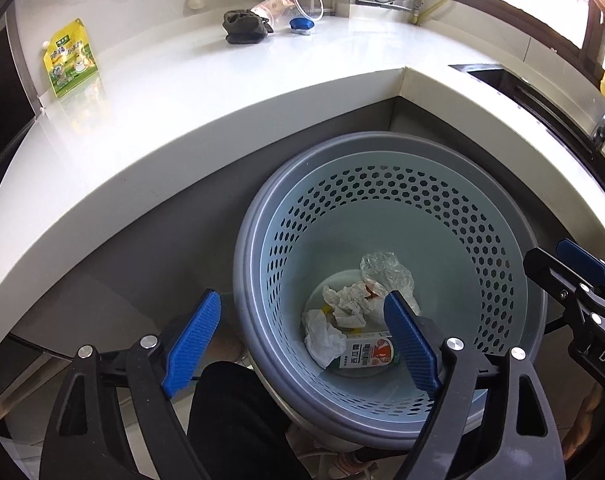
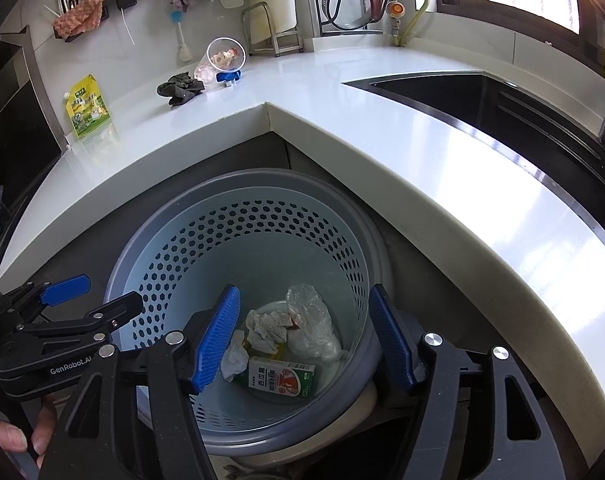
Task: Collect trash
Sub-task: 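Raise both tools back toward the remaining counter trash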
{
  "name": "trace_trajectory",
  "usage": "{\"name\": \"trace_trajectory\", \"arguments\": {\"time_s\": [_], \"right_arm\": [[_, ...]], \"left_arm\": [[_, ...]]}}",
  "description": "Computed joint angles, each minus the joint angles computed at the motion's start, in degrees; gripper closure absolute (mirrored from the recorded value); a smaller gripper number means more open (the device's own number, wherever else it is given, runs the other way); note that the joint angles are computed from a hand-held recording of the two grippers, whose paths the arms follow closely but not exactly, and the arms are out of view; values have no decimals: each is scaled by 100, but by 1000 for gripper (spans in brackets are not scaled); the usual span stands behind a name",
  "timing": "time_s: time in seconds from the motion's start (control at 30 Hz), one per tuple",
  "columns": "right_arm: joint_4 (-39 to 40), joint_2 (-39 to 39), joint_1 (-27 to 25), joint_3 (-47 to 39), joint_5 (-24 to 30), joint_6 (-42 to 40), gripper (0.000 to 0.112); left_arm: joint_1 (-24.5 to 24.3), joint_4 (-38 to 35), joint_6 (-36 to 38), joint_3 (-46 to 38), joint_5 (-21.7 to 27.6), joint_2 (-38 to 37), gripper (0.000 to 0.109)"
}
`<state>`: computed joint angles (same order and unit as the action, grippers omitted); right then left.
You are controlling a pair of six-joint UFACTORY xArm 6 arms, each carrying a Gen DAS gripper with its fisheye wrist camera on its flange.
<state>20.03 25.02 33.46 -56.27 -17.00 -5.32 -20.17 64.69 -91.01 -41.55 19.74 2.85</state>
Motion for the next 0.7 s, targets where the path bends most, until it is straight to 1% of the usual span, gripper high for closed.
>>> {"name": "trace_trajectory", "arguments": {"time_s": [0.03,0.07,0.23,0.3,0.43,0.53,0.57,0.7], "right_arm": [[-273,-31,-51,47,-70,255,43],[-360,-54,-67,71,-129,337,43],[11,-71,-7,-40,-290,-21,41],[222,-17,11,-197,-280,-222,41],[-555,98,-184,-481,-254,393,41],[-411,255,-165,-884,-180,88,41],[-596,319,-204,-1035,-127,199,41],[-1703,637,-431,-1749,176,1082,38]], "left_arm": [[15,73,-54,15,5,-50,23],[34,156,-117,27,3,-98,21],[184,400,-290,71,-72,-385,19],[270,542,-376,57,-96,-512,16],[454,953,-531,-94,35,-654,15],[655,1138,-586,-264,123,-674,14],[734,1196,-607,-336,140,-663,14],[1005,1437,-718,-670,271,-544,12]]}}
